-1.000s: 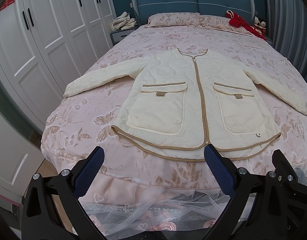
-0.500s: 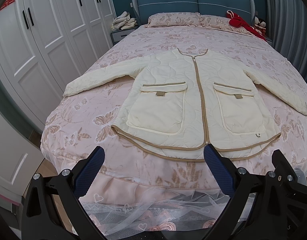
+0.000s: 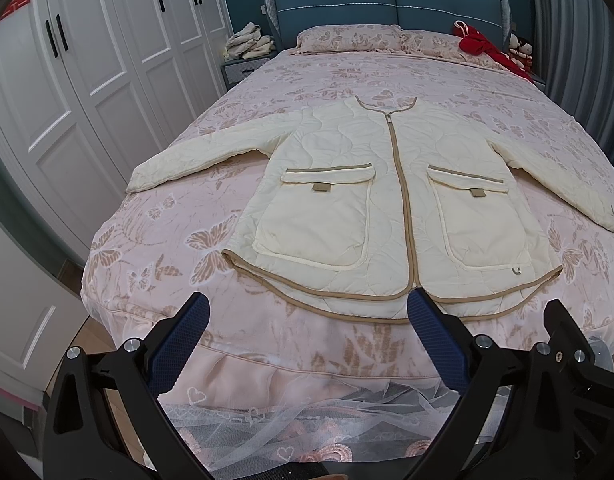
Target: Fold large clothes
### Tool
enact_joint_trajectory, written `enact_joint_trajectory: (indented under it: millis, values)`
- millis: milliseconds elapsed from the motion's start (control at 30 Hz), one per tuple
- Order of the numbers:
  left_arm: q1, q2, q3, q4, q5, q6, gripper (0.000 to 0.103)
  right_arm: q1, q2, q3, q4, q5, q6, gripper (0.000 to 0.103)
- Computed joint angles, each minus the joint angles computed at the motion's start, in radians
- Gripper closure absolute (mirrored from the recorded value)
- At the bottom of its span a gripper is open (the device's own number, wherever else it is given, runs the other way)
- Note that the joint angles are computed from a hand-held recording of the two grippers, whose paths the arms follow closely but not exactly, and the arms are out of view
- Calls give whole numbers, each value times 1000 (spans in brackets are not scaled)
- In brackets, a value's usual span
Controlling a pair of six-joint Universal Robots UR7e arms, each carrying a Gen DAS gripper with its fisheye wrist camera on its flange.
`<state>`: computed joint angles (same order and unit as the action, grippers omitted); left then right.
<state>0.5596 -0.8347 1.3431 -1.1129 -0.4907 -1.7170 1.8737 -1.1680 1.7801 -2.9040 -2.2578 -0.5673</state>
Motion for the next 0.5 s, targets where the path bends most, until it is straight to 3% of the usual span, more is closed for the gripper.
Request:
enact_joint_trajectory:
  millis: [500]
  values:
    - [-1, -8, 7, 5, -2, -5, 7, 1, -1, -1, 6, -1, 5, 5]
